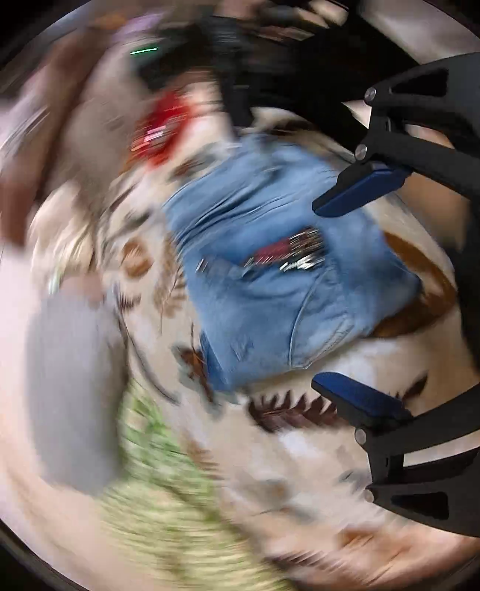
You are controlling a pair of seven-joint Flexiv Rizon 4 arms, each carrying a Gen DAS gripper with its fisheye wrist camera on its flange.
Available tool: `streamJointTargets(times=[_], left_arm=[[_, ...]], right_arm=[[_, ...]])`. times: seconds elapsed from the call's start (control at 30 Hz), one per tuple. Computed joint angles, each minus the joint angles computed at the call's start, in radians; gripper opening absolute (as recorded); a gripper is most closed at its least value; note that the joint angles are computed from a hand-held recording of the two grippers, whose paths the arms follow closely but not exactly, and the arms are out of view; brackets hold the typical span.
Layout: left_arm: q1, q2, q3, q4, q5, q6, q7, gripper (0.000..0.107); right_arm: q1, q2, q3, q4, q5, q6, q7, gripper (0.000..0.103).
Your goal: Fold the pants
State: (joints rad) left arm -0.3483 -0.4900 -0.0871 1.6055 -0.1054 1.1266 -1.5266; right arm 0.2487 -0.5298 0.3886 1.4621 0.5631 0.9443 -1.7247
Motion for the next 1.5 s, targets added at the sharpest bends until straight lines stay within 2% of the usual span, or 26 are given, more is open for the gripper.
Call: streamJointTargets(times=[0.03, 0.1, 0.2, 0.3, 0.37, 0.47, 0.6, 0.77, 0.8, 0.83, 0.87, 0.9, 0.93, 1.1, 1.2, 1.27, 1.37, 1.5], left_arm=[[0.035, -0.010, -0.036, 0.019, -0.073, 0.029, -0.011, 0.093], [0.060, -0.035, -0.053, 0.036, -0.154, 0.063, -0.063, 0.094], [0.099, -0.072, -0.092, 0.029, -0.244, 0.006, -0.085, 0.095], [0.119, -0.113, -0.110, 0.005, -0.297, -0.062, -0.088, 0.095], [0.116, -0.136, -0.109, -0.015, -0.309, -0.089, -0.096, 0.102], [0.136, -0.170, -0.141, -0.034, -0.361, -0.080, -0.073, 0.103], [0.131, -0.202, -0.145, -0.067, -0.378, -0.065, -0.069, 0.103], [0.138, -0.209, -0.172, -0.054, -0.405, -0.019, -0.041, 0.103], [0.147, -0.207, -0.186, -0.050, -0.399, -0.016, -0.024, 0.085], [0.171, -0.202, -0.232, -0.026, -0.459, 0.001, 0.054, 0.050], [0.174, -0.191, -0.245, -0.007, -0.458, 0.026, 0.068, 0.048], [0.158, -0.189, -0.226, -0.013, -0.444, 0.027, 0.070, 0.043], [0.149, -0.184, -0.218, -0.013, -0.434, 0.033, 0.081, 0.040], [0.144, -0.140, -0.241, 0.036, -0.459, 0.115, 0.124, 0.030], [0.132, -0.123, -0.242, 0.018, -0.448, 0.142, 0.148, 0.030], [0.145, -0.136, -0.269, -0.008, -0.471, 0.163, 0.172, 0.030], [0.130, -0.190, -0.260, -0.104, -0.463, 0.160, 0.179, 0.030], [0.081, -0.319, -0.188, -0.324, -0.418, 0.072, 0.097, 0.030]], right_arm=[[-0.034, -0.030, 0.026, -0.040, 0.062, -0.025, -0.002, 0.080], [-0.070, -0.083, 0.052, -0.099, 0.150, -0.069, 0.015, 0.080], [-0.089, -0.144, 0.064, -0.154, 0.234, -0.117, 0.058, 0.080], [-0.060, -0.176, 0.045, -0.180, 0.225, -0.134, 0.090, 0.080], [-0.037, -0.191, 0.031, -0.194, 0.202, -0.137, 0.116, 0.080], [-0.022, -0.213, 0.033, -0.218, 0.191, -0.123, 0.121, 0.080], [0.000, -0.238, 0.037, -0.249, 0.173, -0.100, 0.132, 0.081], [0.040, -0.247, 0.040, -0.244, 0.131, -0.016, 0.127, 0.082], [0.053, -0.248, 0.036, -0.244, 0.112, -0.008, 0.131, 0.080], [0.058, -0.243, 0.035, -0.239, 0.097, -0.003, 0.136, 0.076], [0.070, -0.242, 0.030, -0.240, 0.076, 0.002, 0.145, 0.071], [0.084, -0.236, 0.020, -0.233, 0.049, 0.010, 0.154, 0.065], [0.089, -0.230, 0.022, -0.223, 0.033, 0.024, 0.148, 0.058], [0.105, -0.202, 0.036, -0.186, -0.016, 0.099, 0.137, 0.046], [0.099, -0.182, 0.047, -0.167, -0.034, 0.155, 0.116, 0.046], [0.093, -0.169, 0.052, -0.171, -0.049, 0.187, 0.108, 0.046], [0.083, -0.178, 0.042, -0.221, -0.089, 0.181, 0.108, 0.046], [0.107, -0.239, -0.020, -0.355, -0.188, 0.098, 0.177, 0.046]])
